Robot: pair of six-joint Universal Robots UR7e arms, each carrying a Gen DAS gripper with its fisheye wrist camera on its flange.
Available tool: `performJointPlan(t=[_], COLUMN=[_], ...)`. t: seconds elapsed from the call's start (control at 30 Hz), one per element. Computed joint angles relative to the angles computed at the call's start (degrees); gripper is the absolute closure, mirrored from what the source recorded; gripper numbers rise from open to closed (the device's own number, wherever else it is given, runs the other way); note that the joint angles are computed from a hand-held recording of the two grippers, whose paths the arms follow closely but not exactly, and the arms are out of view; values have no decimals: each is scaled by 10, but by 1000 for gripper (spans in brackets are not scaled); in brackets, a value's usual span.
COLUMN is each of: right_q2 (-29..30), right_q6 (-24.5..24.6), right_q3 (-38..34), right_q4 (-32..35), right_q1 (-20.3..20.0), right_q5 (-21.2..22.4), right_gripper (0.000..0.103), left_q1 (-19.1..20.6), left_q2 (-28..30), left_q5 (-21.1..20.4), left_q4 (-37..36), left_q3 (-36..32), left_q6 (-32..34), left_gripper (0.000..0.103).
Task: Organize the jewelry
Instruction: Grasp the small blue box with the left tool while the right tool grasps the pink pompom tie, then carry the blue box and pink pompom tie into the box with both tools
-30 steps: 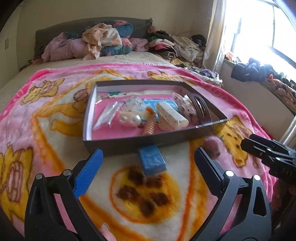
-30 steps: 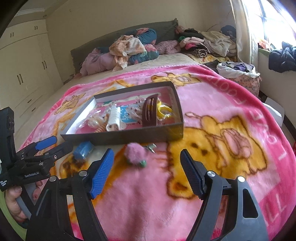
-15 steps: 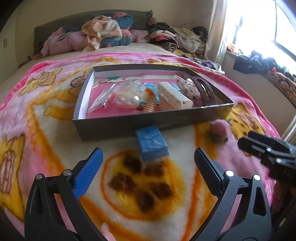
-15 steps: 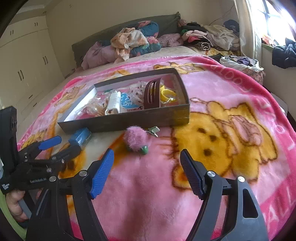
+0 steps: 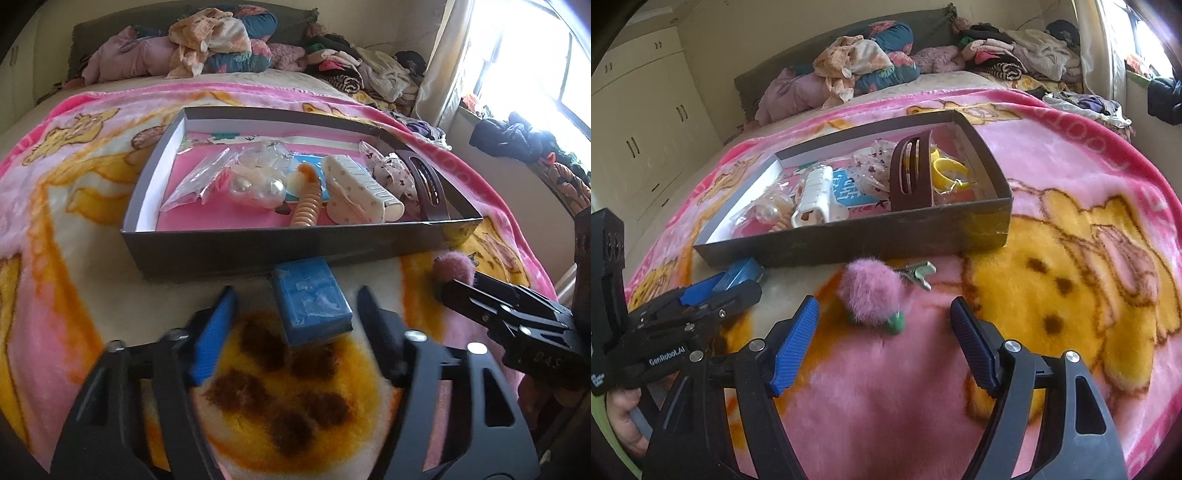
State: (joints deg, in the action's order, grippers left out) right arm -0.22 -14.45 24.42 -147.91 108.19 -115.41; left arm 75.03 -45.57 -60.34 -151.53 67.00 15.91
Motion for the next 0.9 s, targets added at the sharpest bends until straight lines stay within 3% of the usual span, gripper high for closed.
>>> performJointPlan(t=[0.17, 0.23, 0.43, 0.9], right_q2=[30, 34, 12, -80], right_q6=[14, 14, 9, 17], right_q3=[-64, -73, -30, 154], right_q4=[39, 46, 21, -97], right_q1=[0, -1, -2, 2], right_q5=[-4, 2, 16, 40], right_gripper=[47, 61, 66, 68], left_q1=[1, 1, 0, -13], left_q2=[5, 5, 0, -20], left_q5=[-2, -4, -12, -29], left_q4=[15, 16, 13, 3], left_q3=[-9, -10, -2, 22], left_q6=[0, 1, 9, 28], left_gripper=[73, 73, 79, 79])
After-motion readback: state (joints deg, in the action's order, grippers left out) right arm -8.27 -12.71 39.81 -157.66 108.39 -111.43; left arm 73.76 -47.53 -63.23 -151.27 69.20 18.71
